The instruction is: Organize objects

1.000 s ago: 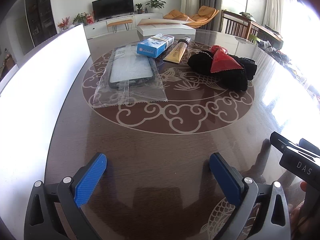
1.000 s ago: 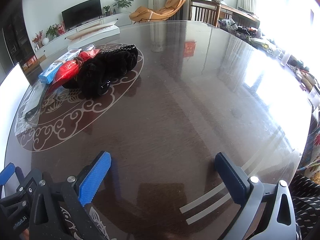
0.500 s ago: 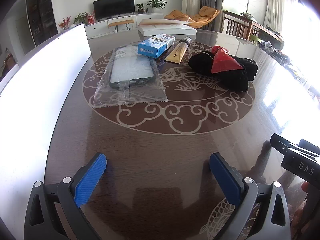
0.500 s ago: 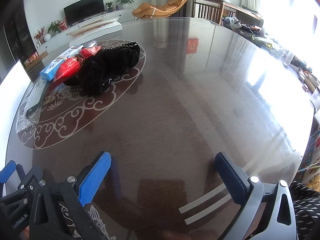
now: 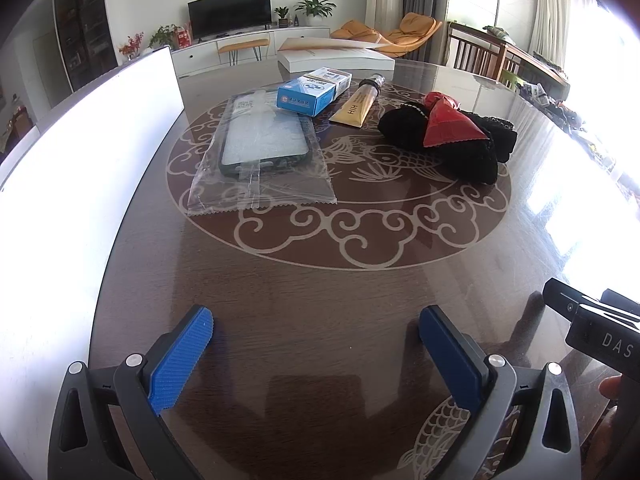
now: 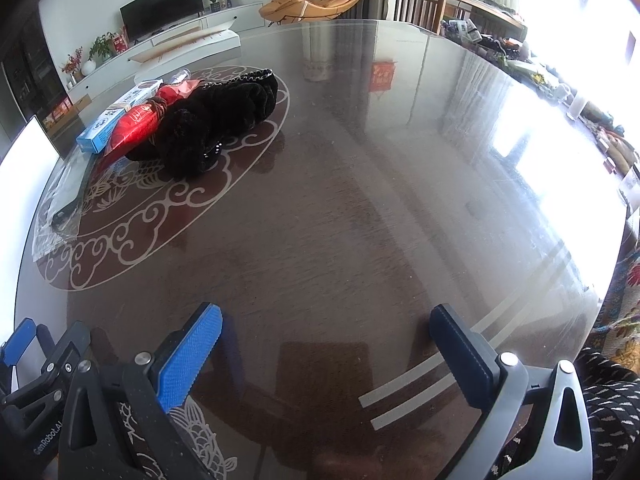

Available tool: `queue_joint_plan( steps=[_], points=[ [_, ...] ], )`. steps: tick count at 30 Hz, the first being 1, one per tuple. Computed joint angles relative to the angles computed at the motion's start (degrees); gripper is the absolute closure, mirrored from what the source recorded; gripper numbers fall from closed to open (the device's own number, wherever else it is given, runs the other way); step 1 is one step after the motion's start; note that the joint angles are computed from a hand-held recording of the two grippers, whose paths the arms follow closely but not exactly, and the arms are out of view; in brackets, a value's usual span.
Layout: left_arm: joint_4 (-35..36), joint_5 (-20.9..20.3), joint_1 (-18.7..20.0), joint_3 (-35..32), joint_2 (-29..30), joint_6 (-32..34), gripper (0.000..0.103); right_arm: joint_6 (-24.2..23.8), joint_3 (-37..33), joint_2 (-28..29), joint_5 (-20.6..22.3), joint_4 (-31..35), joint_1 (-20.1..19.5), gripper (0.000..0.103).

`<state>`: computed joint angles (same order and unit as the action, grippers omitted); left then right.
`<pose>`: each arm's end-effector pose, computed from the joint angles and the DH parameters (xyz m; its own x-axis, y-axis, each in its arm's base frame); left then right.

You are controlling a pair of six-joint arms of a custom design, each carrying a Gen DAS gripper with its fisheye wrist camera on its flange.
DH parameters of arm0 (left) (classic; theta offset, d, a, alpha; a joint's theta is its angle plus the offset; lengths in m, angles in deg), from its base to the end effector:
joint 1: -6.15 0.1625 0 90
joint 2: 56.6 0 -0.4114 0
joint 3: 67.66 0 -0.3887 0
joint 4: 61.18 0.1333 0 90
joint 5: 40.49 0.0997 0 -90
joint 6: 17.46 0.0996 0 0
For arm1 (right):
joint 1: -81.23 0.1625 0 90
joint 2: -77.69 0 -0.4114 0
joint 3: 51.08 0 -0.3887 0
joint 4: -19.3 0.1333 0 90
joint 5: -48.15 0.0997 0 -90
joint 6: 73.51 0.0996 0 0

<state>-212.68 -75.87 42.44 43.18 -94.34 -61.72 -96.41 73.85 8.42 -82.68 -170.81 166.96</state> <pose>-0.2957 -0.4833 -0.0341 -0.7018 -0.0009 -0.7123 0.4185 0.8087 -0.4134 0.0316 -0.4926 0.2423 -0.6844 0.1955 0.7024 -0.2314 0.8554 -0.4635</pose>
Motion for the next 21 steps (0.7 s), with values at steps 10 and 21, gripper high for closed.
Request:
queue_joint_plan(
  steps=[10,21],
  points=[
    [-0.25,-0.27,0.06,0.11,-0.1,0.4,0.0,-0.33,0.39,0.73,0.12,-3.18,-0.05,0.0],
    [10.53,-0.49,7.04,-15.25,-0.07,3.46,0.0,-1.65,1.7,2.37,0.3,-10.73,-0.07,0.0]
  ],
)
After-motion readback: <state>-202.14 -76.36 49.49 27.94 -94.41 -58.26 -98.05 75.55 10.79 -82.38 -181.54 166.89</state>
